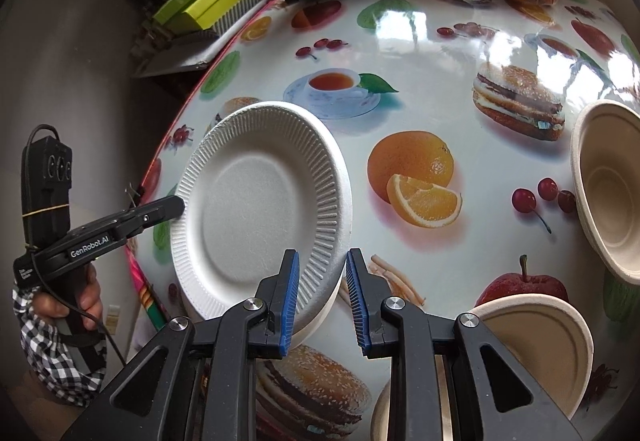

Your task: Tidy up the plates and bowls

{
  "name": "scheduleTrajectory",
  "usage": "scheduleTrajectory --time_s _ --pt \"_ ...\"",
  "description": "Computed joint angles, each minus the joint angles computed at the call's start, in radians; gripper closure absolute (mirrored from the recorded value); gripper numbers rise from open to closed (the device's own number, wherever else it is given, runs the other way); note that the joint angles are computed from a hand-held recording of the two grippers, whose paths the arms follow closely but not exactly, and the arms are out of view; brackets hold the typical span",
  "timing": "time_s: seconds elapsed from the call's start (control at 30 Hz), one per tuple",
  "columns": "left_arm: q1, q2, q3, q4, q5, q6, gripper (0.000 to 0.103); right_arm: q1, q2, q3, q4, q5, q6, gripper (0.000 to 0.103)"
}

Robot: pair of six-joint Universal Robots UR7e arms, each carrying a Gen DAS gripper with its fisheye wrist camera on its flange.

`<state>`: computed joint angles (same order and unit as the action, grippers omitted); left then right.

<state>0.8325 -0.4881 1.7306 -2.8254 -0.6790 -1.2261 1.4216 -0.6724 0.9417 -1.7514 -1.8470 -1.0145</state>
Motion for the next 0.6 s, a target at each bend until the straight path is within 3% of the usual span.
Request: scheduleTrajectory --time_s 0.6 --pt "-0.007 0.009 0.028 -0.019 -0.021 -0.038 0.087 -0.013 -0.027 0.072 -0.029 -0.041 -0.009 0.078"
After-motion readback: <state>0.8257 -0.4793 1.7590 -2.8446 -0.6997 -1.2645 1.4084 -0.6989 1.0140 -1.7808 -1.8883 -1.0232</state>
